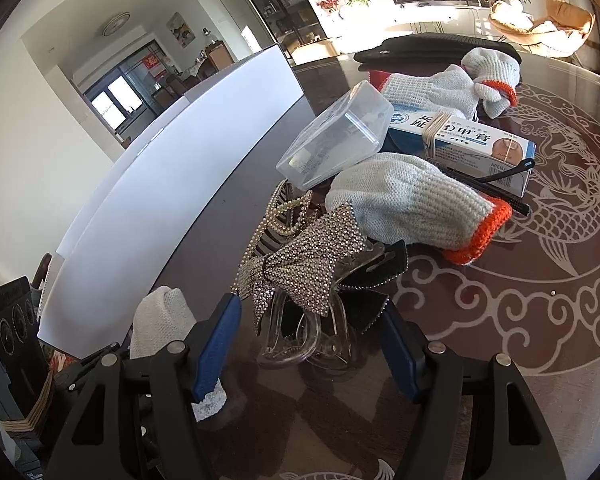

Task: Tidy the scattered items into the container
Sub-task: 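Grasp the rhinestone bow and clear glasses case with the right gripper while the left holds the mitten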

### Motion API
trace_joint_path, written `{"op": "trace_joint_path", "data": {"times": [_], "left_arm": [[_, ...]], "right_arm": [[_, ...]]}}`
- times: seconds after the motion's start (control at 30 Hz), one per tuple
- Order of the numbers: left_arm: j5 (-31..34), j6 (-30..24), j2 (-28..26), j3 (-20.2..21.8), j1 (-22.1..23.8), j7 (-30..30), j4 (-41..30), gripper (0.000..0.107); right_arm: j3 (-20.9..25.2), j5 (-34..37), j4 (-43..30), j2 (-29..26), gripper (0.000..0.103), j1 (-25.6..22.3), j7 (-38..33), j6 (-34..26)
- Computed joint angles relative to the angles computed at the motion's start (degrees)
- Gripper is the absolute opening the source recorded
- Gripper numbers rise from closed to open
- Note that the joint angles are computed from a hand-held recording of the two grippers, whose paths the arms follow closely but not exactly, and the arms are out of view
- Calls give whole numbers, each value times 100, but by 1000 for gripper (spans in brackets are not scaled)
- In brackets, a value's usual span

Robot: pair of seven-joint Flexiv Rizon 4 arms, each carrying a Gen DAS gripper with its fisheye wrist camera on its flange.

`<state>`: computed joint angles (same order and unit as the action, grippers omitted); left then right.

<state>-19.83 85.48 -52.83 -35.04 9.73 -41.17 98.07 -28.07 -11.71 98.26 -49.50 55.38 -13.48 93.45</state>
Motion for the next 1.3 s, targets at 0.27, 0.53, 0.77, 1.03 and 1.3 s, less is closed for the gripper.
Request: {"op": "trace_joint_path", "data": {"times": [0.27,0.53,0.77,1.03,1.3], "left_arm": [[37,-10,-27,-12,-7,24,-28,44],[166,184,-41,44,-126,74,-10,47],[323,305,-53,254,-322,-113,-112,58],[695,631,-33,914,-893,-350,-247,74],[763,538,-78,1092,-1020,-613,-424,86]], "right_arm": [[-652,260,1335,604,50,742,-297,164],[-1325,575,2160,849,63,1408,-677,134],[-1578,164,1892,698,67,1695,-516,-686],[-1576,-649,1649,630,69,1533,-244,-1249],[-1458,-1191,1699,739,70,1341,150,-1198]]}}
